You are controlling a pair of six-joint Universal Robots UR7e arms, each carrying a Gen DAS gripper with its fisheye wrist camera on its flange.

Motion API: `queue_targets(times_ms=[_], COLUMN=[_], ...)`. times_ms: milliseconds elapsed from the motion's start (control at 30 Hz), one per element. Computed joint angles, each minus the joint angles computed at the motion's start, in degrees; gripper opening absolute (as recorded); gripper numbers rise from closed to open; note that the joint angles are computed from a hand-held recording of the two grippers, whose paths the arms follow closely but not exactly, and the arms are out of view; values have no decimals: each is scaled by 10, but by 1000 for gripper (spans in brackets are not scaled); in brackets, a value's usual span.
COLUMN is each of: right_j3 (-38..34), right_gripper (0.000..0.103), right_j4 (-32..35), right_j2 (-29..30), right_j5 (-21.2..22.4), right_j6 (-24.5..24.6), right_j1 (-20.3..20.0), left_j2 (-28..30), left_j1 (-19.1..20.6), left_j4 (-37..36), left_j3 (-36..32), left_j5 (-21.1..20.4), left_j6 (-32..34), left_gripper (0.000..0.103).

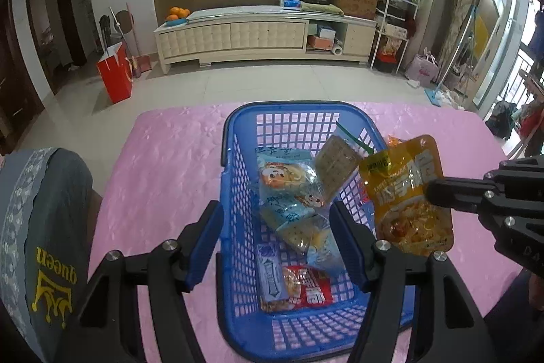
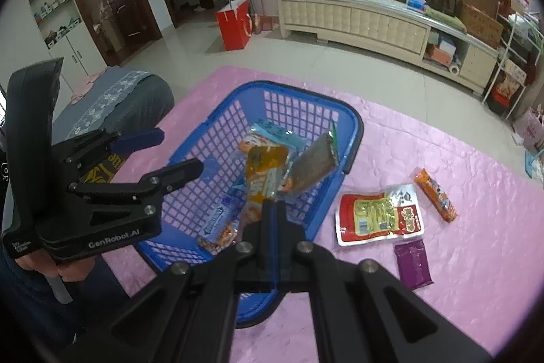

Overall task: Organize snacks
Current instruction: 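Open both tools to drop the gum box and yellow pouch into the basket, then move both tools back over the remaining snacks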

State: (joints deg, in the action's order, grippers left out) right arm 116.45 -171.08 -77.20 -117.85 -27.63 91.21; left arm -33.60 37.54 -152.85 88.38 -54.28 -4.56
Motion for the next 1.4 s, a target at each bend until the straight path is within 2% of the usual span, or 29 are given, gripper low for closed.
queue_targets(times_ms=[300, 600, 967, 1133, 1200, 1233, 1300, 1333, 1367, 1400], right_j3=[-2, -20, -55, -66, -68, -67, -58, -55, -48, -41], right_gripper=[1, 1, 1, 3, 7, 15, 41, 65, 78, 79], right_j4=[-10, -11, 3, -1, 6, 1, -18, -25, -40, -62], right_j2=[21, 64, 112, 130, 130, 131, 128, 127, 124, 121], right_j5=[-15, -23, -46, -86, -96, -104, -117, -120, -122, -122], right_j6=[1, 8, 15, 26, 24, 19, 7, 4, -4, -16], right_j1=[34, 49, 45, 49, 50, 51, 55, 56, 58, 59], left_j2=[-51, -80, -80, -81, -83, -85, -87, -88, -89, -91], left_j1=[-4, 10, 29, 29, 29, 26, 24, 20, 15, 10], left_j4=[-16, -17, -10, -13, -11, -10, -10, -10, -11, -14], left_j3=[60, 87, 89, 94, 95, 98, 99, 101, 104, 107], left_j5=[13, 22, 14, 9, 9, 10, 12, 15, 18, 20], left_j6=[-13, -27, -35, -44, -47, -50, -47, -45, -43, -42], left_gripper=[63, 63, 63, 63, 63, 63, 63, 63, 63, 64])
